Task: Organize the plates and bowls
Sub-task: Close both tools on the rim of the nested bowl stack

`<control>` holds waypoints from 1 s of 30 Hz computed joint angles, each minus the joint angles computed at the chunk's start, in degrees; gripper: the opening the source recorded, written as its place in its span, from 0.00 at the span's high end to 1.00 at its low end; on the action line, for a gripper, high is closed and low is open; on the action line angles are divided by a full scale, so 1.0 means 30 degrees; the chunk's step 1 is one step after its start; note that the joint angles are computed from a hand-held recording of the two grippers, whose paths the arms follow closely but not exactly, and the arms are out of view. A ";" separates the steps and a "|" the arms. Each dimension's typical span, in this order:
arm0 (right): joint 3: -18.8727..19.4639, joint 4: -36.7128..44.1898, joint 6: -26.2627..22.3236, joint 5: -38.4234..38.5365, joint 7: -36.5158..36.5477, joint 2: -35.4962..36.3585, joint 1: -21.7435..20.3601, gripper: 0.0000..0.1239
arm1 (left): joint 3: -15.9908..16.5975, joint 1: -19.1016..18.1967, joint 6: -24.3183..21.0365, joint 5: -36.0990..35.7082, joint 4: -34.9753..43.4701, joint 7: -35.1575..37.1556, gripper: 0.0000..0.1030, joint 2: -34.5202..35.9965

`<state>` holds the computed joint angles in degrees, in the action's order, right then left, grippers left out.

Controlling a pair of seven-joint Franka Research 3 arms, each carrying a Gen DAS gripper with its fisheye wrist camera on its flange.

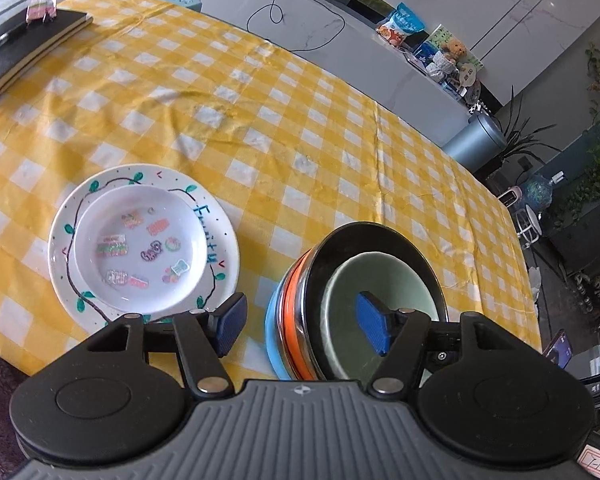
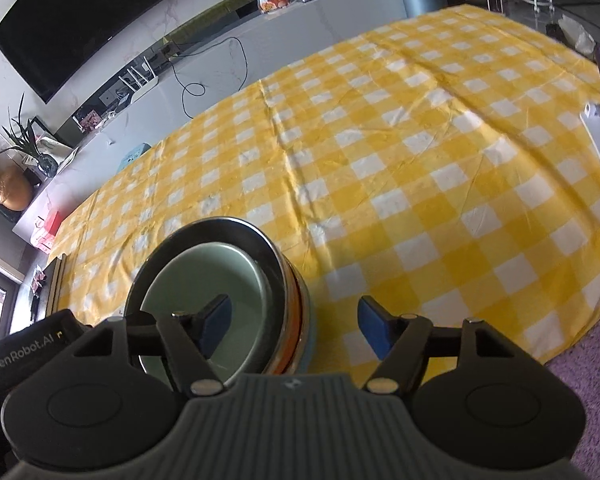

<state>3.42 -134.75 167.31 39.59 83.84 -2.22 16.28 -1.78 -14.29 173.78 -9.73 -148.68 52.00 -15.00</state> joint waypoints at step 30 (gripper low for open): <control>0.0106 0.1000 -0.2323 0.3620 -0.2205 0.0919 -0.0424 0.69 | -0.0607 -0.0127 -0.1135 -0.4622 0.0972 0.4098 0.56 0.1320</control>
